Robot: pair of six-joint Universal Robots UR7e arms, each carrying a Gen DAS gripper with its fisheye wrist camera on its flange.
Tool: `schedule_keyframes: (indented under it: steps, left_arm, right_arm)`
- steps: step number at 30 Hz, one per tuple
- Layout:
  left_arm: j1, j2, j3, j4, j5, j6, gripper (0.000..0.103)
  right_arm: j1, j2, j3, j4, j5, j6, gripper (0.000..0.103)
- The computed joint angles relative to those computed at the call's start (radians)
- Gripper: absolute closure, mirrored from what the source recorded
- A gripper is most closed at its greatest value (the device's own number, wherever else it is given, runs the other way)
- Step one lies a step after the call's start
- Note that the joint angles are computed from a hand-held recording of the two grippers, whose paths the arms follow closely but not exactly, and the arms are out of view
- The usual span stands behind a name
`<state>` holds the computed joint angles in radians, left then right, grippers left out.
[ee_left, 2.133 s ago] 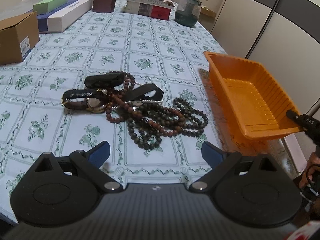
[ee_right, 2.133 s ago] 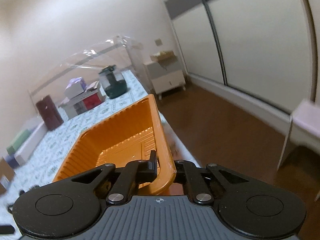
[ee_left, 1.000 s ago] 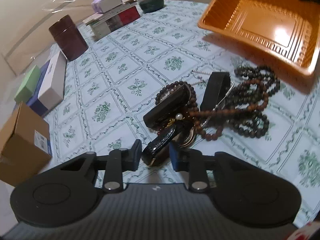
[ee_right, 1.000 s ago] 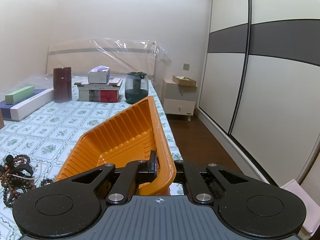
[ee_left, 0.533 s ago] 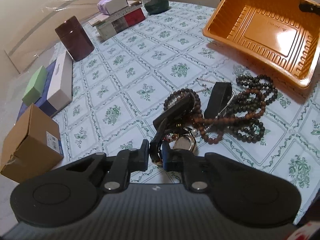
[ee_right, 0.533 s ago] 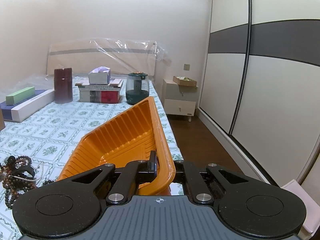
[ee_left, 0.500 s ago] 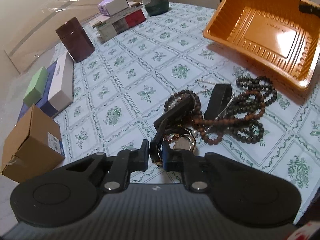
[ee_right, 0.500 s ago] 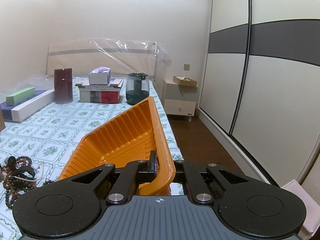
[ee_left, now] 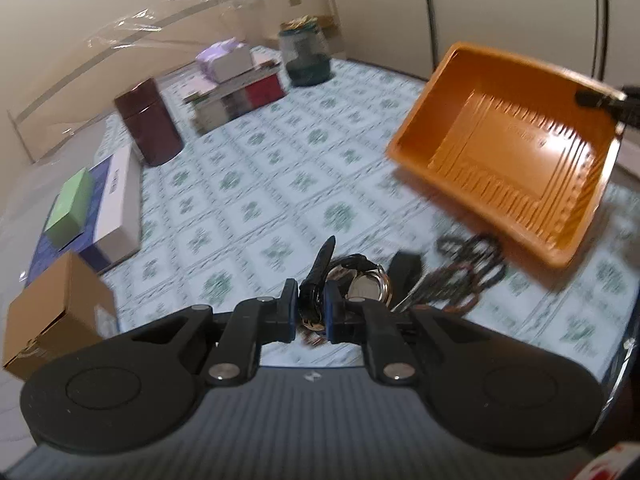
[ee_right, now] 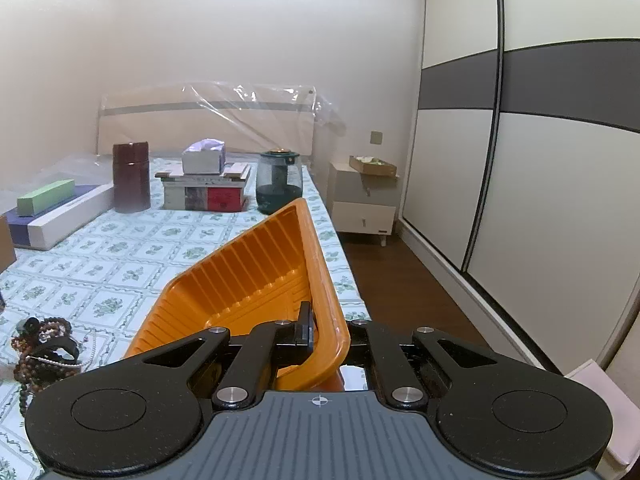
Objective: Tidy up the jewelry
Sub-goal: 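Carry the black watch into the tray and open the left tool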
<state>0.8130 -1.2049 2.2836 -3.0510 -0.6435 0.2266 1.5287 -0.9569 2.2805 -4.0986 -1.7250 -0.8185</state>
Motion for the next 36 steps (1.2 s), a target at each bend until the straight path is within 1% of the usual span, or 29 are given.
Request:
schedule_keyframes:
  steps: [3, 11, 15, 17, 20, 21, 22, 24, 28, 30, 33, 36]
  left_arm:
    - [-0.012, 0.042, -0.025, -0.034, -0.052, 0.007, 0.091]
    - [-0.018, 0.22, -0.128, -0.119, -0.246, -0.003, 0.091]
    - [-0.021, 0.294, -0.168, -0.124, -0.31, -0.015, 0.091]
    - [-0.019, 0.319, -0.177, -0.133, -0.33, -0.019, 0.091]
    - [-0.008, 0.34, -0.181, -0.159, -0.384, -0.04, 0.089]
    - [-0.01, 0.342, -0.177, -0.169, -0.382, -0.048, 0.082]
    - [-0.013, 0.34, -0.169, -0.185, -0.367, -0.05, 0.079]
    - [-0.018, 0.324, -0.147, -0.202, -0.332, -0.061, 0.079]
    - [-0.022, 0.257, -0.067, -0.233, -0.211, -0.113, 0.075]
    - [-0.02, 0.213, -0.02, -0.232, -0.147, -0.158, 0.073]
    - [-0.013, 0.163, 0.039, -0.211, -0.051, -0.235, 0.073]
    - [0.002, 0.118, 0.08, -0.185, -0.026, -0.309, 0.073]
  right_arm:
    - [0.0, -0.008, 0.006, 0.006, 0.006, 0.001, 0.096]
    - [-0.007, -0.024, 0.028, 0.013, 0.019, 0.01, 0.096]
    - [-0.01, -0.034, 0.03, 0.032, 0.023, 0.015, 0.097]
    - [-0.011, -0.034, 0.031, 0.034, 0.024, 0.018, 0.097]
    - [-0.009, -0.029, 0.028, 0.035, 0.02, 0.022, 0.097]
    - [-0.01, -0.03, 0.027, 0.038, 0.019, 0.023, 0.096]
    - [-0.01, -0.028, 0.026, 0.039, 0.015, 0.021, 0.096]
    - [-0.01, -0.029, 0.026, 0.043, 0.016, 0.018, 0.097]
    - [-0.017, -0.031, 0.025, 0.051, 0.02, 0.032, 0.097]
    - [-0.02, -0.031, 0.024, 0.051, 0.022, 0.039, 0.097]
    - [-0.023, -0.027, 0.018, 0.037, 0.019, 0.033, 0.096]
    - [-0.025, -0.025, 0.01, 0.026, 0.01, 0.026, 0.097]
